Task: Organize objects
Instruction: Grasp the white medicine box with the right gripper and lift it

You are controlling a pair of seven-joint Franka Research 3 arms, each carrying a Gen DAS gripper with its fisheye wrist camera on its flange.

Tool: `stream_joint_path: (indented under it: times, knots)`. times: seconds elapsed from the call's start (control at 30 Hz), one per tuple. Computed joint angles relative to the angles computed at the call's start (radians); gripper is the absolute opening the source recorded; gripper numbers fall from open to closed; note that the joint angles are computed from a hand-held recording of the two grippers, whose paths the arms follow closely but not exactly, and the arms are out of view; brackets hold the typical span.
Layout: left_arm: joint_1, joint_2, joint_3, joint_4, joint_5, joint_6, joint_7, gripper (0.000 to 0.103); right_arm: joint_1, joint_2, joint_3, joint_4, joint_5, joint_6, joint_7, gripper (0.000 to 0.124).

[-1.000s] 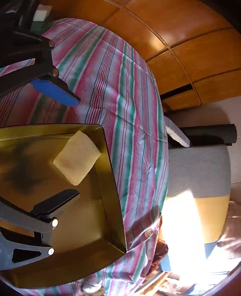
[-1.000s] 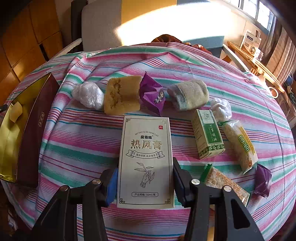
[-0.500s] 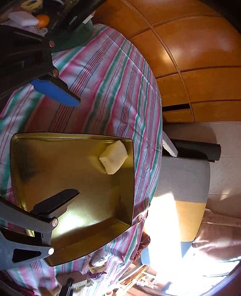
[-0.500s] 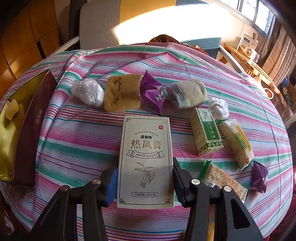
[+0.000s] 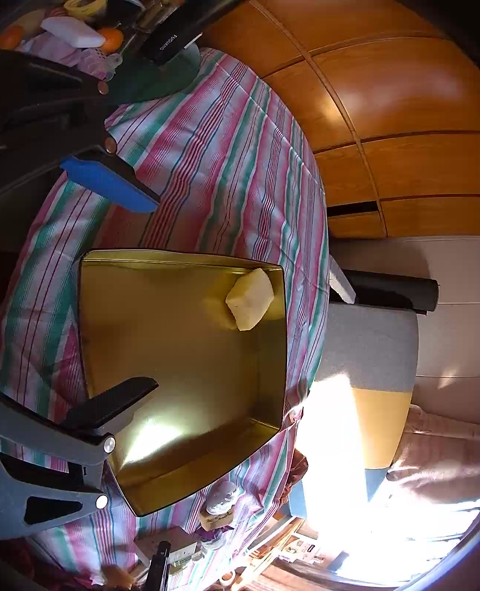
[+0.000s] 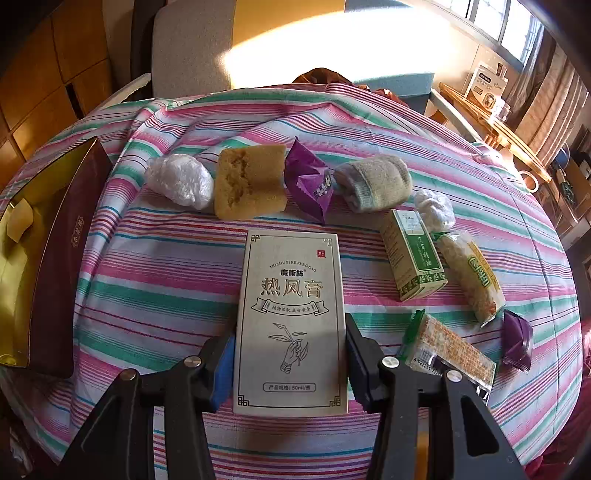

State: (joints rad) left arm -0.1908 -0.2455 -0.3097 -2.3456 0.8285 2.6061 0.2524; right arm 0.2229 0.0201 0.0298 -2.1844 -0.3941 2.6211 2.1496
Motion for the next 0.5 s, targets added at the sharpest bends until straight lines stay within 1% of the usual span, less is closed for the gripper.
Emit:
stream_joint_path:
  times: [0.13,0.23,0.33,0.5]
  knots:
    - [-0.001,-0.001,0.003,-0.008,-0.005,0.011,0.004,0.091,0.010,-0.004,0.011,0.003,0.056,-0.009,-0.030,0.051]
    - [0.001,-0.002,0.006,-0.014,-0.010,0.020,0.007,0.091,0.021,-0.011,0.019,0.009,0.062,-0.010,-0.019,0.051]
    - [0.005,-0.005,0.007,-0.021,-0.012,0.022,0.006,0.091,0.033,-0.027,0.031,0.021,0.077,0.007,-0.016,0.051]
    - [0.012,-0.014,0.011,-0.038,-0.020,0.034,-0.001,0.091,0.072,-0.021,0.065,0.087,0.157,0.054,-0.090,0.051]
